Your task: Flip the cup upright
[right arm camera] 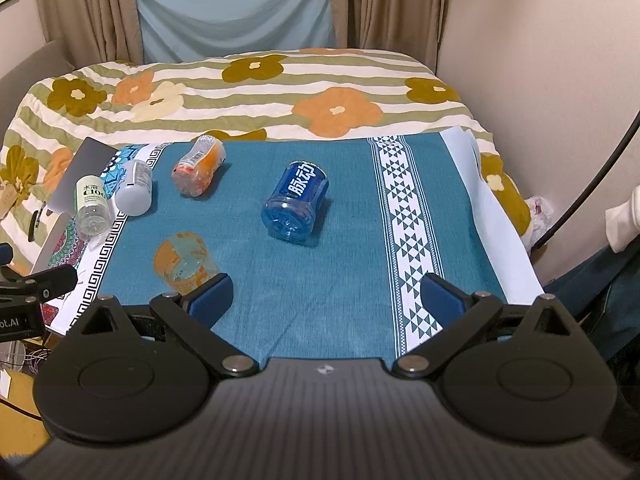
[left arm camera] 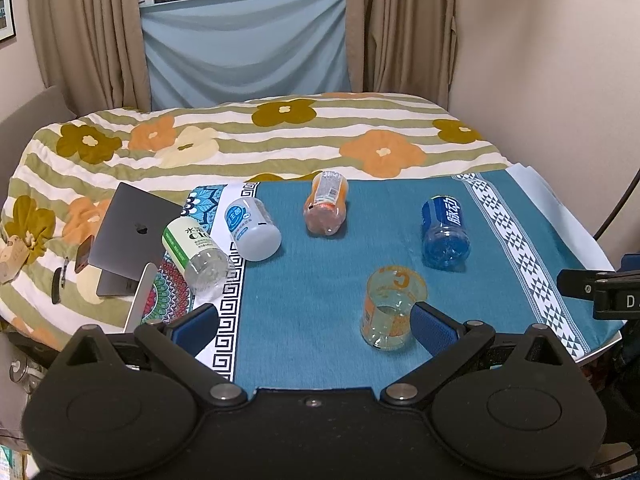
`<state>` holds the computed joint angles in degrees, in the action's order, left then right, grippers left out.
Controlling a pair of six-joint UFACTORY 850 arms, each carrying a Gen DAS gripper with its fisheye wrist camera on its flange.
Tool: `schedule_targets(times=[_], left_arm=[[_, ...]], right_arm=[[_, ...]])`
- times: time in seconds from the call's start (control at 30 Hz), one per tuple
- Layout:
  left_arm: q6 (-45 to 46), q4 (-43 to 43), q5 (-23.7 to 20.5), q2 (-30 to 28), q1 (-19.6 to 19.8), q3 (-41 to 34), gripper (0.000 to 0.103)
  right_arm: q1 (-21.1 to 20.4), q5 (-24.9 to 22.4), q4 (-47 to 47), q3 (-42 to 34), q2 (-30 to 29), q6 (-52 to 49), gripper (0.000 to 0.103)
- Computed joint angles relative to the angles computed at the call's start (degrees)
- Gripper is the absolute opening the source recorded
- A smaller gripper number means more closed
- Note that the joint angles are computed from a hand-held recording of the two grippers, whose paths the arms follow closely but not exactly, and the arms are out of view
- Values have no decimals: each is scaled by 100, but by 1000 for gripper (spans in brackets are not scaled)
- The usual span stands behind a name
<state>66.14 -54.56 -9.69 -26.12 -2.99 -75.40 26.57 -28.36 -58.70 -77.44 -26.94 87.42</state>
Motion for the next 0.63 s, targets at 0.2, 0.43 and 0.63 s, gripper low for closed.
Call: schedule_targets(times=[0.2, 0.43, 0.63], left_arm=[[-28, 49, -5, -20, -8, -35, 103], [246, -243, 2, -26, 2, -41, 103], [569, -605, 96, -18, 14, -10, 103]], right_arm=[[1, -17, 6, -2, 7, -5, 103], [-6, -10, 0, -4, 6, 2, 103], [1, -14, -17, -3, 6, 17, 103]])
